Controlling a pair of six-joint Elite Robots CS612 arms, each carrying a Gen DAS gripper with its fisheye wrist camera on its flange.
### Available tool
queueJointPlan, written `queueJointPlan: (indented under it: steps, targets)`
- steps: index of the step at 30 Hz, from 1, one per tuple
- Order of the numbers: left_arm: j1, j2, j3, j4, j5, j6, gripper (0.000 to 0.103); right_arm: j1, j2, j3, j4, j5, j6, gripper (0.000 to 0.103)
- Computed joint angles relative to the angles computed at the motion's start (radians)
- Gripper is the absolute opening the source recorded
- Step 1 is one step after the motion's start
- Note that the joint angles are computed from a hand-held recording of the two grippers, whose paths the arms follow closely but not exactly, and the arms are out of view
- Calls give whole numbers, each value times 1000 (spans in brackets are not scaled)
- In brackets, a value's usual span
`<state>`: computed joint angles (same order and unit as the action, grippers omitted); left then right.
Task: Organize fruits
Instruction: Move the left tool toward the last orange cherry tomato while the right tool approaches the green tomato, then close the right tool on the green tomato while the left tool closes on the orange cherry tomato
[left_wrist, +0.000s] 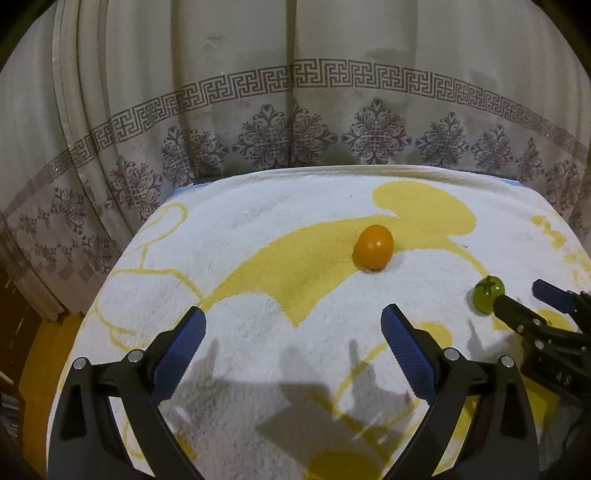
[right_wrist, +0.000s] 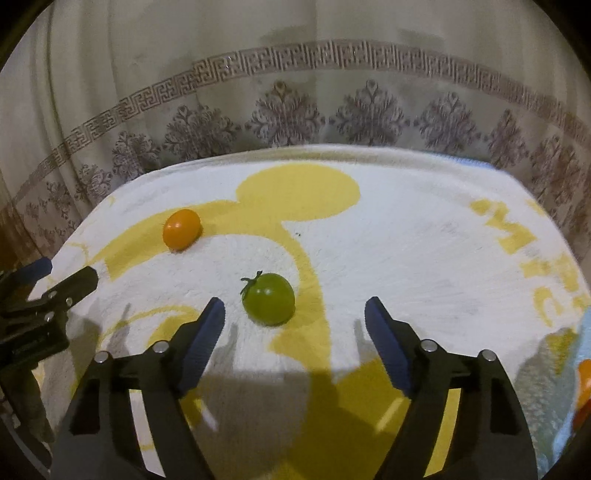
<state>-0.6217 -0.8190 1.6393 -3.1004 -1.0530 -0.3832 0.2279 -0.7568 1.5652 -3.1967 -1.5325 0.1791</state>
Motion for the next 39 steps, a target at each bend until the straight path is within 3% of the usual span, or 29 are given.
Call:
queueJointPlan:
  steps: [6, 10, 15, 16, 27, 33, 37, 39]
  targets:
    - [10, 26, -36, 23, -4, 1, 95, -5, 19, -46, 68, 35, -4, 66]
    - [17, 41, -62, 46, -11, -5, 95, -3, 31, -75, 121, 66, -41, 53]
    - [20, 61, -93, 44, -28, 14, 95, -5, 32, -68, 103, 72, -31, 41]
    - [21, 67, -104, 49, -33, 16, 95, -7, 32, -66, 96, 83, -31, 35]
    - [34, 119, -206, 65, -124, 53, 95, -9, 30, -59, 81, 79, -18, 35]
    - [47, 142, -265, 123, -193, 56, 78, -11, 31, -64, 93, 91, -19, 35]
    - [56, 154, -293, 172, -230, 37, 58, -9, 32, -67, 99, 90, -22, 35]
    - [59, 155, -293, 166, -247, 35, 53, -9, 32, -67, 99, 89, -24, 36]
